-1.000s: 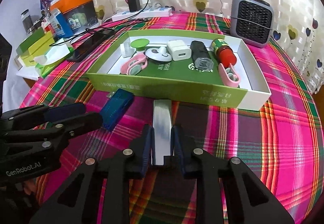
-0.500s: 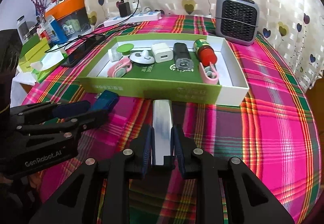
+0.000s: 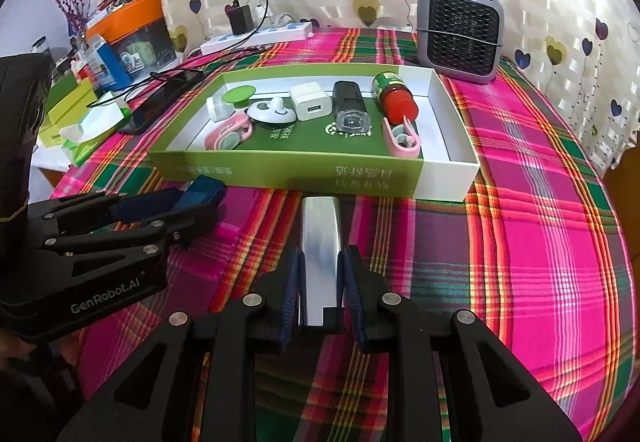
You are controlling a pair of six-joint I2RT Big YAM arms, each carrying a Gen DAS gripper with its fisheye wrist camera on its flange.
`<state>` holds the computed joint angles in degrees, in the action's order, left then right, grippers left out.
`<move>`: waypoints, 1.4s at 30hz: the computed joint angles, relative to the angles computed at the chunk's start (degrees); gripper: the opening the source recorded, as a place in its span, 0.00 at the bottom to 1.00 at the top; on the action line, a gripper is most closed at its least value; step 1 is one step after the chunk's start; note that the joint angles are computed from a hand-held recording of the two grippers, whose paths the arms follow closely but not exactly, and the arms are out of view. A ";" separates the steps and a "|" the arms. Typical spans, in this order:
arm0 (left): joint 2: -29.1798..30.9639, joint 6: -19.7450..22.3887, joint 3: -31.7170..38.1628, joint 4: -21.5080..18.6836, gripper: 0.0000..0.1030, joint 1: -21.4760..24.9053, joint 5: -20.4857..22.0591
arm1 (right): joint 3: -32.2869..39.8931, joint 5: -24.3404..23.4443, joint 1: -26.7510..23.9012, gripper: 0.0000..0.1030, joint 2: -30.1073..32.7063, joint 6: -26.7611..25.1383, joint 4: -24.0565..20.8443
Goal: Organize rigid objects
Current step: 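Grasp the silver power bank with the right tool while the left tool grasps the blue USB stick, then carry the power bank and USB stick over the box with both tools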
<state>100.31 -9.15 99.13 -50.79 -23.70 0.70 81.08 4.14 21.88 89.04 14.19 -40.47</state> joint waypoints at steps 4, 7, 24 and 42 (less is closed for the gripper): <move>-0.14 -0.25 -0.25 0.20 0.24 0.12 0.42 | -0.18 -0.25 -0.11 0.24 -0.03 0.02 -0.01; -0.27 -0.19 -0.44 0.32 0.21 0.08 0.49 | -0.15 -0.32 -0.15 0.24 -0.01 0.01 -0.07; -0.62 -0.37 -0.92 0.70 0.21 -0.07 0.76 | -0.08 -0.23 -0.16 0.24 0.07 0.03 -0.32; -3.25 -0.30 -3.83 2.62 0.21 -0.14 0.66 | -1.12 -0.01 -0.07 0.24 -0.96 0.61 1.21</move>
<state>97.06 -9.45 95.31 -48.17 -23.84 1.36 79.96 4.14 21.81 88.08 14.80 -39.25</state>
